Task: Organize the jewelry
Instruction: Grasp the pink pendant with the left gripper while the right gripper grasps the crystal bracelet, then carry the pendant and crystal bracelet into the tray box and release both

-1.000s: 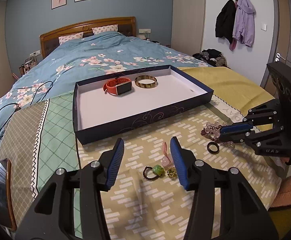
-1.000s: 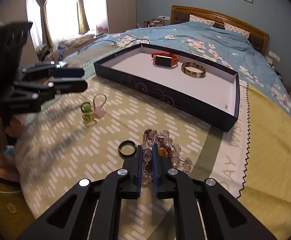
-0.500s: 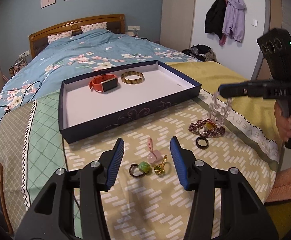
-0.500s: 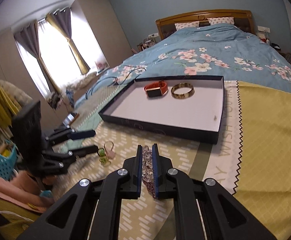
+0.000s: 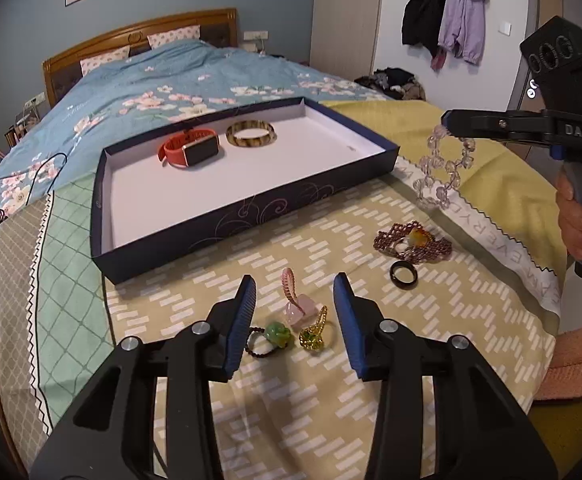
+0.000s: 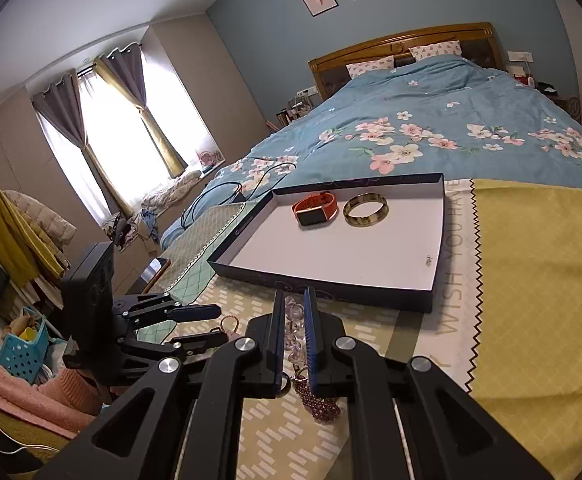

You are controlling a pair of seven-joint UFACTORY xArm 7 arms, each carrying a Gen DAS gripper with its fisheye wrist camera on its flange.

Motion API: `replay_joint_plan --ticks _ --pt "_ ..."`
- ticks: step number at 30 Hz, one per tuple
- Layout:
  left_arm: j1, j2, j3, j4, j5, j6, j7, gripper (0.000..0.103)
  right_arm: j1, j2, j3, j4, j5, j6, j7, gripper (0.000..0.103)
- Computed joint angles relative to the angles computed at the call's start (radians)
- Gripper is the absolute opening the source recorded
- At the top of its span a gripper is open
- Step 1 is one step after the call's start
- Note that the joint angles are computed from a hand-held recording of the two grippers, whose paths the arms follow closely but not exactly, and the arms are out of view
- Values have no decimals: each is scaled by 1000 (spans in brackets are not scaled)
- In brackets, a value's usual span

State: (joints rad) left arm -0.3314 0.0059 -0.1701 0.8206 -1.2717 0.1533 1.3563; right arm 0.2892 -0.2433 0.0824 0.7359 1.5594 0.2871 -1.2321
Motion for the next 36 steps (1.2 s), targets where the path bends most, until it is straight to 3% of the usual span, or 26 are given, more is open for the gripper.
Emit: replay_joint_plan --ticks 6,9,10,23,36 --pt "21 40 0 20 169 32 -173 24 -2 25 2 11 17 18 -11 8" --pt "36 50 -10 31 174 40 -179 7 -3 44 7 21 10 20 -4 8" --pt "37 51 -14 32 174 34 -176 5 -3 49 9 24 8 21 -3 8" --pt "44 3 1 42 50 74 -94 4 -15 75 13 63 52 30 -49 8" --pt "27 -7 24 96 -17 47 -53 4 -36 128 20 156 85 26 -91 8"
